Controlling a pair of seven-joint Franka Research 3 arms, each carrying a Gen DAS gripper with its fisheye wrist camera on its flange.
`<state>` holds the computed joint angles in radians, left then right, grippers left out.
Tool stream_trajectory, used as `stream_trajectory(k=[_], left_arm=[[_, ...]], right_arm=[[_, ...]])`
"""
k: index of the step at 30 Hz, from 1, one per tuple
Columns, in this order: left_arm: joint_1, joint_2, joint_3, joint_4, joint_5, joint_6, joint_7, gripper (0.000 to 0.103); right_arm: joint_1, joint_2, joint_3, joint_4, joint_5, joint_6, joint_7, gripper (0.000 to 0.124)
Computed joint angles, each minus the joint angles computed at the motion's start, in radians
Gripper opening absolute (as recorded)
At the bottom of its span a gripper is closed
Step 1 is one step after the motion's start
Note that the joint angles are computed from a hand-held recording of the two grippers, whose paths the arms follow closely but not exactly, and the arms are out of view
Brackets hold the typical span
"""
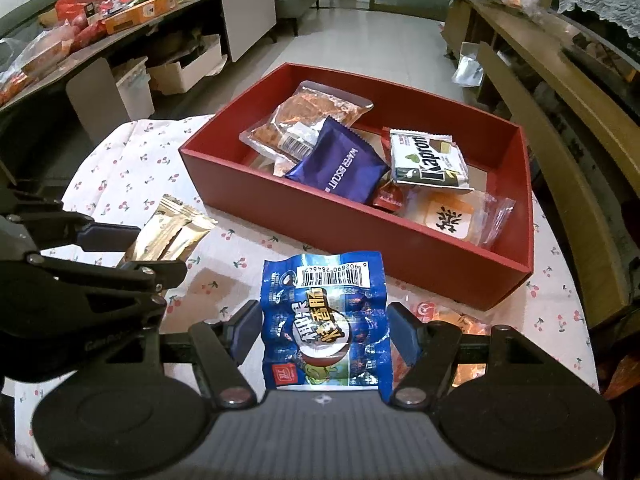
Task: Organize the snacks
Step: 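Carry the gold pack in the left gripper and the blue sausage pack in the right over the red box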
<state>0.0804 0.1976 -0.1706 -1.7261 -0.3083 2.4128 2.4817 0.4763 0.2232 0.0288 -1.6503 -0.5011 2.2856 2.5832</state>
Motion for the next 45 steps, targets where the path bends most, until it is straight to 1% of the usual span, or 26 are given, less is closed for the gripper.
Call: stream_trajectory(k=[10, 23, 45], left_arm=[[-0.003, 0.000, -0.004, 0.004, -0.009, 0.019, -0.012, 0.046], [-0.006, 0.000, -0.011, 0.016, -0.036, 0.029, -0.012, 0.046], [-0.017, 0.014, -0.026, 0.049, -0.065, 0.051, -0.024, 0.046]], right_arm=[[0.009, 0.005, -0.007, 0.024, -0.049, -0.029, 0.018, 0.089], [0.008, -0.006, -0.007, 0.022, -0.100, -0.036, 0.058, 0.088], [0.005, -0.011, -0.012, 0.043, -0.193, -0.075, 0.106, 0.089]])
